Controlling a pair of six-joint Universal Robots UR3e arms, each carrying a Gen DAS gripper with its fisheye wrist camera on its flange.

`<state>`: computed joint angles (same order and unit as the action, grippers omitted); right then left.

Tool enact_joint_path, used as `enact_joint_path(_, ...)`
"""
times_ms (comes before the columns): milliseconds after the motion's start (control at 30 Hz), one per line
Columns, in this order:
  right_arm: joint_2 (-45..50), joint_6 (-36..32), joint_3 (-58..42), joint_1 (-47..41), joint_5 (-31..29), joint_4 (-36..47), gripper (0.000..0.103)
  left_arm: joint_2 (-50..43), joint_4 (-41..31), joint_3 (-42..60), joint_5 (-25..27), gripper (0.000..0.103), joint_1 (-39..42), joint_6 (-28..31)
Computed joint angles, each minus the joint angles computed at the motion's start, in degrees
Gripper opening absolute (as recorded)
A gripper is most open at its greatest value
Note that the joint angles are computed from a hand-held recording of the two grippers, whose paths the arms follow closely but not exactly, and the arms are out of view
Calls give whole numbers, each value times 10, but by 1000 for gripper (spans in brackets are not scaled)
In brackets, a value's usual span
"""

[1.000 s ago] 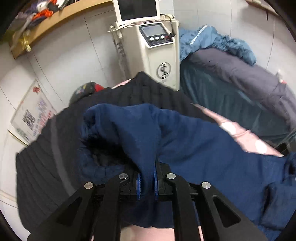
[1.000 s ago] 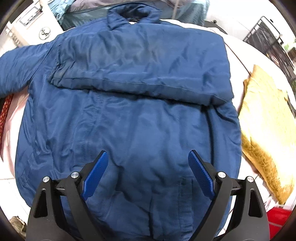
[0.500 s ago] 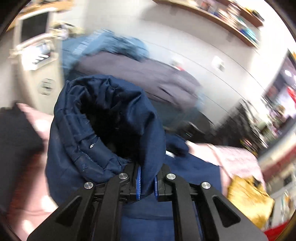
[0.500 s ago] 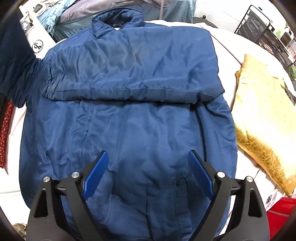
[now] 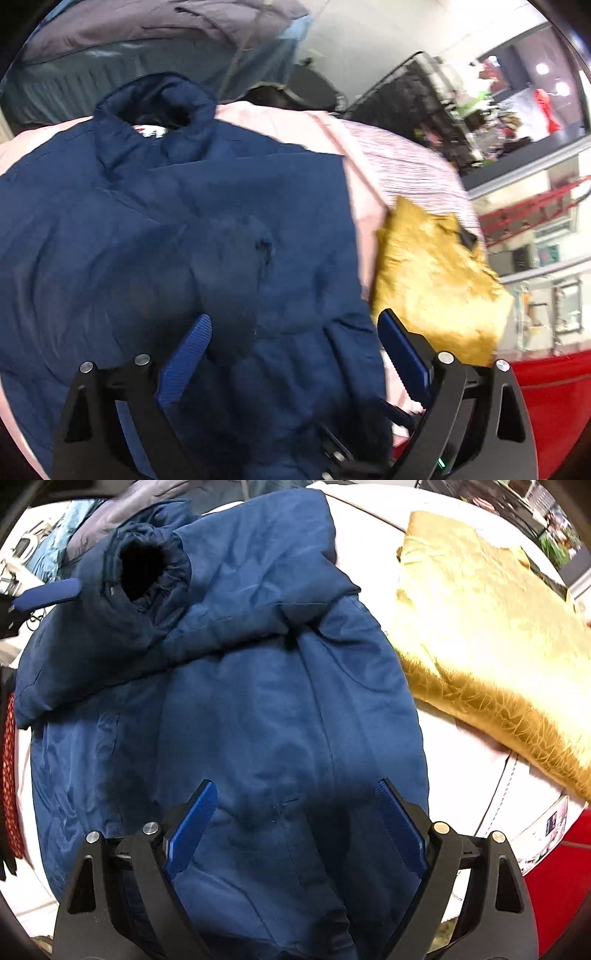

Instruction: Fold large clothes

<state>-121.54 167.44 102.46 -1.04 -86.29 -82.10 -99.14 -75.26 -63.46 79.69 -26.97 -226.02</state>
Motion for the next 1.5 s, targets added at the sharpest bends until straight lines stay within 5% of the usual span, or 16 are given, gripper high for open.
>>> enact_joint_path(167,62,27,-33,63,13,-42,86,65,-40,-22,110,96,-17,2)
enact_joint_path(300,153,54,-108,132,59,-81,86,243,-96,-184,181,96,20,-64)
enact_joint_path(500,306,102,-245,208,78,-171,81,446,-251,-317,196,95,71,-136)
enact_joint_path(600,379,130,-306,214,84,-143,55,514,-286,-366,178,95,71,-187)
enact_joint_path(667,407,128,-332,213,110,-119,21,520,-284,-383,179,95,42,-227)
enact_joint_path(833,367,96,-300,259,19,-205,14,509,-246,-398,181,95,33,-213)
enact_joint_path(1000,336,57,-253,287,-93,-283,16,436,-192,-336,233,95,37,-140)
enact_joint_path(1067,360,58,-266,276,-108,-224,33,401,-167,-316,224,95,61,-83)
enact_joint_path(1233,309,111,-235,186,-26,-156,65,305,-136,-277,227,95,73,-9)
enact_joint_path(1500,321,83,-283,218,-8,-178,71,246,-105,-262,199,96,111,58)
